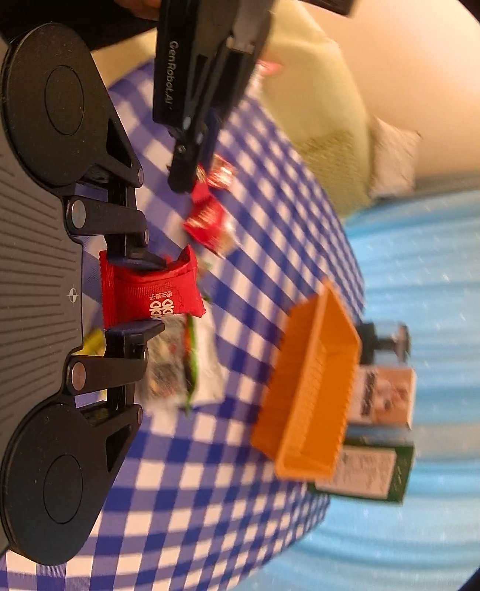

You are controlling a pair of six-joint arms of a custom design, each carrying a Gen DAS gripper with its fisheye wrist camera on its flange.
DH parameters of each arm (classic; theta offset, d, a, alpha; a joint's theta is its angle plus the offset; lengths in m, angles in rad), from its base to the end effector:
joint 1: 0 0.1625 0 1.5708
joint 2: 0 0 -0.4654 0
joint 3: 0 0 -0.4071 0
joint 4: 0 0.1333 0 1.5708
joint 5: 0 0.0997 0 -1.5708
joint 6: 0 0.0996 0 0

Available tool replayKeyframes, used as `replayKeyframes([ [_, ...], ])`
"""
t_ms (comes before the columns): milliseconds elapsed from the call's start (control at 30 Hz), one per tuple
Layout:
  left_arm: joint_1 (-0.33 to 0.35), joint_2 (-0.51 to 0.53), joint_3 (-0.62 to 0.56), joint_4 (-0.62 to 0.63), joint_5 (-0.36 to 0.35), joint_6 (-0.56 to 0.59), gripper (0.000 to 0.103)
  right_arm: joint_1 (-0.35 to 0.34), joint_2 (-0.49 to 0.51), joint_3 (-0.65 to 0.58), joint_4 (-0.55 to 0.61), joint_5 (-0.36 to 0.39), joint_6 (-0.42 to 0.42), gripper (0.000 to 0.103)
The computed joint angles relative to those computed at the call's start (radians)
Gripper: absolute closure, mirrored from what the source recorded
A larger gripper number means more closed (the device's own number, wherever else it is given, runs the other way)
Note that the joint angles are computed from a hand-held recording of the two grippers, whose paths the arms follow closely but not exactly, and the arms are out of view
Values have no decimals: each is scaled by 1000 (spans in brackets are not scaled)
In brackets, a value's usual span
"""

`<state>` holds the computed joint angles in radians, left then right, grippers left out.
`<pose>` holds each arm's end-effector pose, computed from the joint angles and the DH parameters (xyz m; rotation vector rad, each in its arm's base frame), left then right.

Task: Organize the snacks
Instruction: 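Carry both held snacks over the orange tray with both tools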

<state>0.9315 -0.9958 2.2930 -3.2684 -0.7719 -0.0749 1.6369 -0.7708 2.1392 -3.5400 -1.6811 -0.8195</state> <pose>-0.1233 -0.5089 0.1360 0.4718 2.3672 -0.8121 0.1587 -0.5446 0.0627 1.1269 -2.4853 0.7305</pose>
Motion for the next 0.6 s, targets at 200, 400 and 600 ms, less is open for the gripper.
replayKeyframes([
  [200, 11, 27, -82, -48, 20, 18, 86, 24, 8, -51, -89, -57, 101, 74],
  [400, 37, 85, -196, -93, 9, 119, 86, 42, 25, -140, -103, -85, 128, 74],
  [600, 74, 147, -321, -126, -15, 219, 86, 62, 68, -266, -60, -104, 149, 74],
])
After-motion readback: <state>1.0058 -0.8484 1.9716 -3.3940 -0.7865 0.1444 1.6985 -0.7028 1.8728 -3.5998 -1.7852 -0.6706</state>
